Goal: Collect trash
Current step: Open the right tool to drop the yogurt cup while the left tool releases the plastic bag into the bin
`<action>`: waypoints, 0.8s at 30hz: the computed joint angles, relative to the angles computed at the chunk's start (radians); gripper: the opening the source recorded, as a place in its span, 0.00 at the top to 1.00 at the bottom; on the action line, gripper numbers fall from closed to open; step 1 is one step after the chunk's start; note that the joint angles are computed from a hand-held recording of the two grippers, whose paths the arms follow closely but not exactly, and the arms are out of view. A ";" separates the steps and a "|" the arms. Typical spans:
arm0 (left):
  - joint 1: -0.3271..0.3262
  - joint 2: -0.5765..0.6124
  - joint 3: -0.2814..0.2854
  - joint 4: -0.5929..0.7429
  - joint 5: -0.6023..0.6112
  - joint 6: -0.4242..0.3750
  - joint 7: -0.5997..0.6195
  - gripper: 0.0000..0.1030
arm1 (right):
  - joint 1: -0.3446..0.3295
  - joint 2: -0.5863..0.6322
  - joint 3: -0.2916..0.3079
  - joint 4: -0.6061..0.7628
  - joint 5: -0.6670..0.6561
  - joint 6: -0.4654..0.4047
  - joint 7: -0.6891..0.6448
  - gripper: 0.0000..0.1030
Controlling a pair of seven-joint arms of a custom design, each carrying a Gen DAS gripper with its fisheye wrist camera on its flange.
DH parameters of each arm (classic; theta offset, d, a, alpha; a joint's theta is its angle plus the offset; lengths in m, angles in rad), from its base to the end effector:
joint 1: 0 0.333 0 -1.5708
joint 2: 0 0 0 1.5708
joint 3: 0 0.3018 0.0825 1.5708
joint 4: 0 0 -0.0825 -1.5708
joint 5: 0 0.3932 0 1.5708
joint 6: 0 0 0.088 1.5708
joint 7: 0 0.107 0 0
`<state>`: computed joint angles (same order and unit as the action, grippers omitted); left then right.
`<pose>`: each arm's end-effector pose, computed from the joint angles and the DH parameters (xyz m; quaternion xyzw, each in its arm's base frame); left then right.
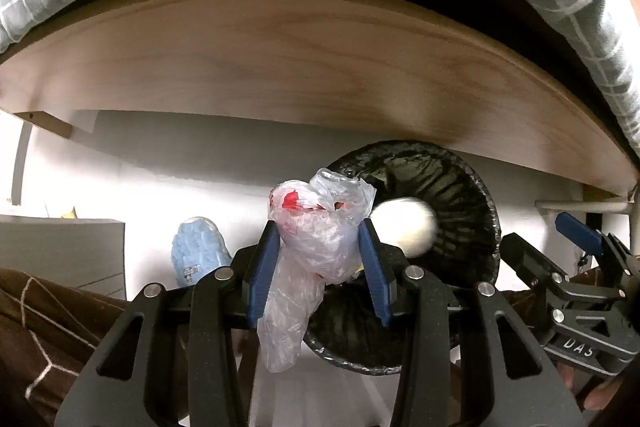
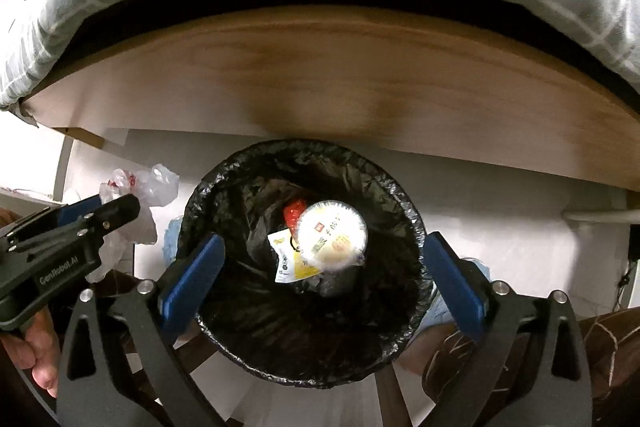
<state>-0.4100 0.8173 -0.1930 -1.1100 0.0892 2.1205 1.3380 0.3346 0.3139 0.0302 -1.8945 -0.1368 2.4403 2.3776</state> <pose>0.6710 -0.3993 0.3381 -0.5762 0.8104 -0.1056 0.0122 0.6048 0.2296 0.3430 -0.5686 0.8132 -0.0673 0.1044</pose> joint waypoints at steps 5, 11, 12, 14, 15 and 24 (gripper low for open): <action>-0.007 -0.014 -0.012 -0.013 -0.007 0.015 0.011 0.61 | 0.006 -0.048 -0.018 -0.040 -0.058 -0.015 0.052 0.07; -0.029 -0.007 -0.028 0.011 -0.021 0.009 0.034 0.61 | -0.014 -0.135 -0.021 -0.123 -0.119 -0.027 0.118 0.07; -0.034 -0.005 -0.029 0.016 -0.022 0.007 0.039 0.61 | -0.019 -0.152 -0.021 -0.140 -0.125 -0.030 0.131 0.07; -0.046 0.005 -0.034 0.034 -0.024 0.001 0.053 0.61 | -0.028 -0.182 -0.019 -0.172 -0.140 -0.034 0.159 0.07; -0.050 0.009 -0.036 0.041 -0.026 -0.003 0.058 0.61 | -0.034 -0.195 -0.017 -0.186 -0.147 -0.036 0.172 0.07; -0.089 0.046 -0.043 0.101 -0.039 -0.039 0.102 0.61 | -0.069 -0.295 0.005 -0.314 -0.172 -0.035 0.253 0.07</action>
